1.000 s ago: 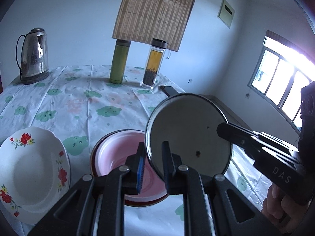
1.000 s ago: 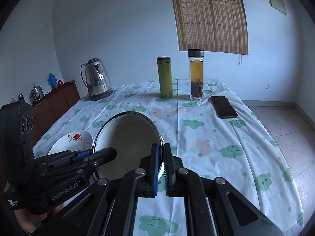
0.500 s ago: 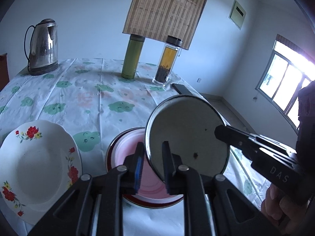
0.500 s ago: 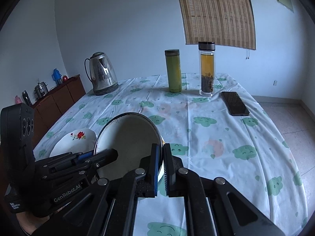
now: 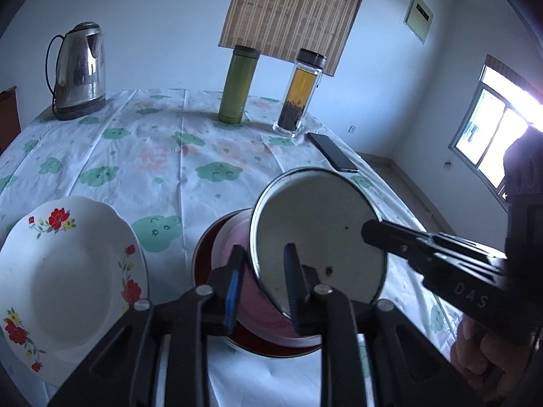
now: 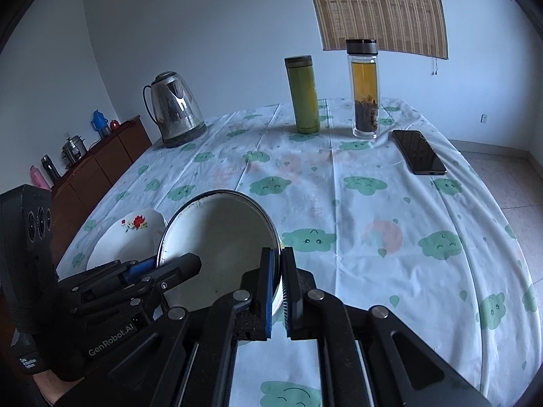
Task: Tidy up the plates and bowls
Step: 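Lower the enamel bowl into the pink basin with both grippers, then open both grippers to release the enamel bowl, then close both grippers on the rim of the nested bowl stack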
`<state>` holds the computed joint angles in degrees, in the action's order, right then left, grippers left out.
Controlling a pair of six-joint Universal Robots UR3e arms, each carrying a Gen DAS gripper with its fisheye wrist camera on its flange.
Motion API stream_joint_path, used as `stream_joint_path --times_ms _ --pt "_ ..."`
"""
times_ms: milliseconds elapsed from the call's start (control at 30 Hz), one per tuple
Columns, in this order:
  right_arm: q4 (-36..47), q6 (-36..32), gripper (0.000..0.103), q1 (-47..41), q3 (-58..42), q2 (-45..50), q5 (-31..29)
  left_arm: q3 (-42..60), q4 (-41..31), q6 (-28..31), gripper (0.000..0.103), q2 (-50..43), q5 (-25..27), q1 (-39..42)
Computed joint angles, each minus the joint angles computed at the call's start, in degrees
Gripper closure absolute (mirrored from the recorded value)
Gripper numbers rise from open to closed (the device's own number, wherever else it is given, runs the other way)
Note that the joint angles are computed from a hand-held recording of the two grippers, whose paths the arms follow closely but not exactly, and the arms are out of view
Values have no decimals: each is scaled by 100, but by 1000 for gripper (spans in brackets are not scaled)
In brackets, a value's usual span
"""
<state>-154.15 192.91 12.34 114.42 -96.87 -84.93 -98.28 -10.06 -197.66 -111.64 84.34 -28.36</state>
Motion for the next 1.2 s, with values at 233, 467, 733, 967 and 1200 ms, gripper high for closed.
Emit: stream_joint_path --times_ms 233,467,733,967,1200 --pt "20 -142 94 15 -129 406 45 -76 71 -32 56 18 -163 90" --pt "-206 -258 49 411 -226 667 -810 -79 359 73 37 -3 512 -148" --pt "-104 -207 49 -79 35 573 94 187 -328 -85 36 -303 106 139" --pt "-56 -77 69 -205 148 677 671 174 -600 -210 37 -386 -457 272" --pt "123 306 77 149 -238 694 117 -61 -509 -454 38 -33 -421 301"
